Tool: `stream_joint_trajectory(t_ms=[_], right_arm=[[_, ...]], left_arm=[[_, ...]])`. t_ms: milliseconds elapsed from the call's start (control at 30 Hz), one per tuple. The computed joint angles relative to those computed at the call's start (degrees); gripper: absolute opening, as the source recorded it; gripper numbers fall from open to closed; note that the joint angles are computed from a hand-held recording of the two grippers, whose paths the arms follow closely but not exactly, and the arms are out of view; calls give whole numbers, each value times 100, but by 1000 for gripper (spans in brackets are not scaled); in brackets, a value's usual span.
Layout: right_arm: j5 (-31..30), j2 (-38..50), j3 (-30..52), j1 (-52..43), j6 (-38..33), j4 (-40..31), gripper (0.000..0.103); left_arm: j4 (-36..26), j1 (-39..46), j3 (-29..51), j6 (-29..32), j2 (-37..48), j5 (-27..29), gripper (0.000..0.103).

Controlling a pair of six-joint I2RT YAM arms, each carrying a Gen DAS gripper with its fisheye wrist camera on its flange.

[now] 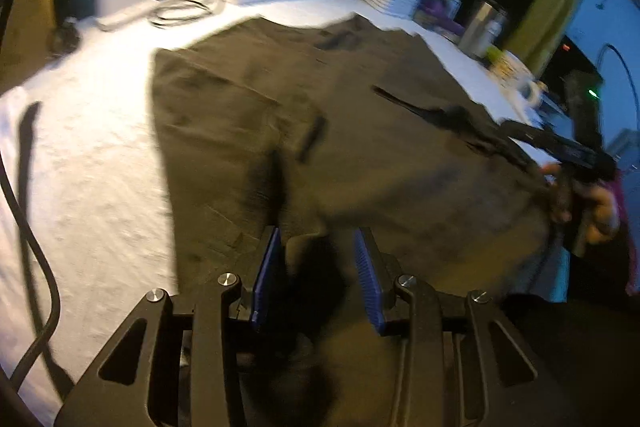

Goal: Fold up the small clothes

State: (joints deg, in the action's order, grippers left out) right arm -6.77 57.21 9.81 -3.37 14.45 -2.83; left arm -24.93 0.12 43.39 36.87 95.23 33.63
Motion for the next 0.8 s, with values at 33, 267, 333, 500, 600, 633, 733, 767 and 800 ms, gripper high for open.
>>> stream_joint_trajectory(t_ms=[33,267,333,500,600,633,733,767,800], right_arm=[[-15,-20,-15,-32,-9,-7,103],[-184,-173,-91,-374,-165,-81,103],[-231,-135,-94,-436,-212,-45,103],[-344,-29,-93,-629,-296,15,103],[-409,-28,-113,-767,-348,28,103],[-444,-34,-127,-832,-367,32,103],[-508,12,-160,-944,-403,81,103],[-521,35,-169,-963,-408,100,103],[-524,37,-181,-962,-407,115,103]], left_arm=[[-156,-66,-12,115,-65,41,37],[139,-86,28,-170,-512,-228,41],[519,-109,147,-456,-313,-545,52],[787,-276,722,-731,548,-747,55],[436,-390,957,-599,825,-576,55],[274,-442,991,-506,873,-461,55],[-21,-689,862,-247,863,-446,55],[-30,-821,728,-216,792,-466,55],[15,-922,621,-225,695,-514,55]])
